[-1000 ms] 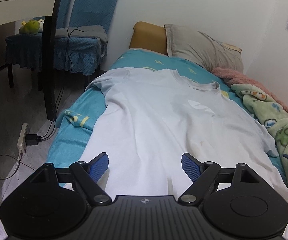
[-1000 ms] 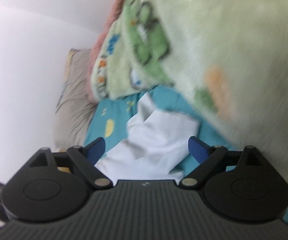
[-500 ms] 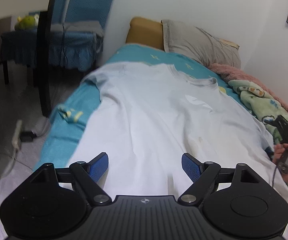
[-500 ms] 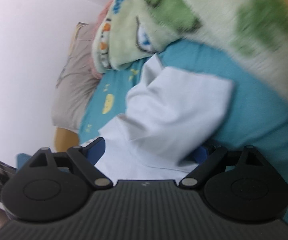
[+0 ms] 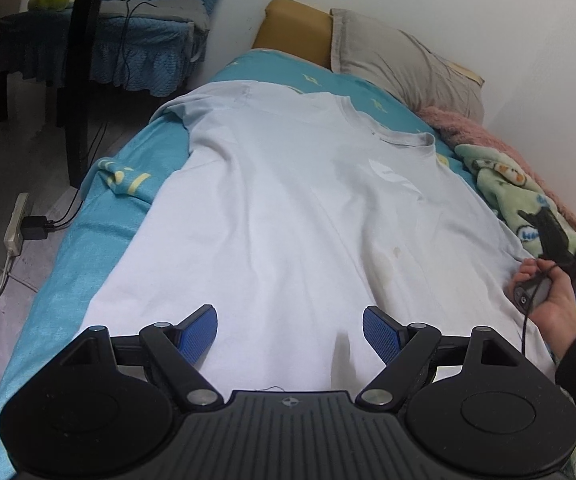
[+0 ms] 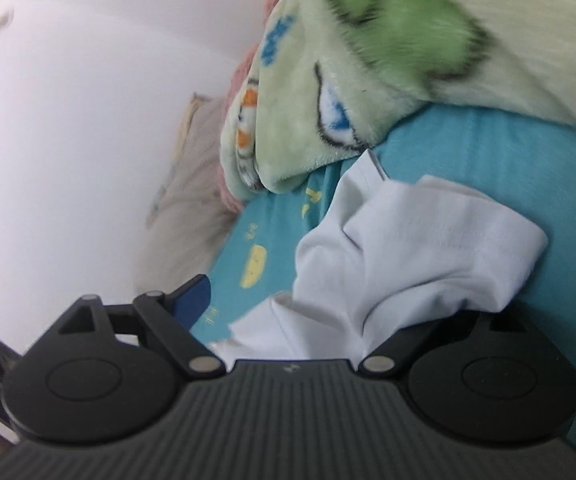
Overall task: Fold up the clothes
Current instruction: 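Lay the held sleeve across the shirt chest and open the right gripper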
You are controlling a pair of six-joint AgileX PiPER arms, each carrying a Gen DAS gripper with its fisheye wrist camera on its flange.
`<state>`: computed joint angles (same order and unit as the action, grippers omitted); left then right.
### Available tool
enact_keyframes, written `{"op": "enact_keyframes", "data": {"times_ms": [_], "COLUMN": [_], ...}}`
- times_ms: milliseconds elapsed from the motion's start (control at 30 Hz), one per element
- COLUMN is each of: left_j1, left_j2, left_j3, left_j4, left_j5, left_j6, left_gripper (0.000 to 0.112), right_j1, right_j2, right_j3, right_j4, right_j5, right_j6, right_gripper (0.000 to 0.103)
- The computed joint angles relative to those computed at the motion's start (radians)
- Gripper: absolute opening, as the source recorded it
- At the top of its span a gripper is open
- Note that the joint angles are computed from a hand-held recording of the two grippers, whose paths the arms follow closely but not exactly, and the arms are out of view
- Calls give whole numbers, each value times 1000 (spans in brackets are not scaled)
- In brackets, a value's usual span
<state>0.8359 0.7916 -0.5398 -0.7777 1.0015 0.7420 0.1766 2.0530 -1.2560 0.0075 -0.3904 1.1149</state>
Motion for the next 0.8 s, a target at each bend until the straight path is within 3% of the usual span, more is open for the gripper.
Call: {"op": "enact_keyframes", "data": {"times_ms": [100,200,267,333,467,567,800], "left_j1": [8,27,36,26,-11,31,203], "left_j2": [7,22,29,31,27,20,13], "left_j3": [-1,-5,-7,-8,-14,-25,-79], "left_j4": [-6,-23,-35,-36,-23,-44,-84], "left_j5": [5,14,17,6,-29,0,102], "left_j6": [5,11,15,6,-14,18,98], "left_gripper": [82,82,82,82,82,82,82], "right_j1": [0,-10,-17,-20,-2,49,241], "right_j2": [27,74,114,112,67,15,22], "right_j3": [-118,-242,-371,-419,-457,-496,-786], "right_j4": [99,54,40,-79,-385,-644,-828], "right_j5": [151,280,449,517,578,673,1020], "right_j6": [-107,-160,-214,-142,17,164,57], "right_gripper": [90,86,41,9,8,7,7]}}
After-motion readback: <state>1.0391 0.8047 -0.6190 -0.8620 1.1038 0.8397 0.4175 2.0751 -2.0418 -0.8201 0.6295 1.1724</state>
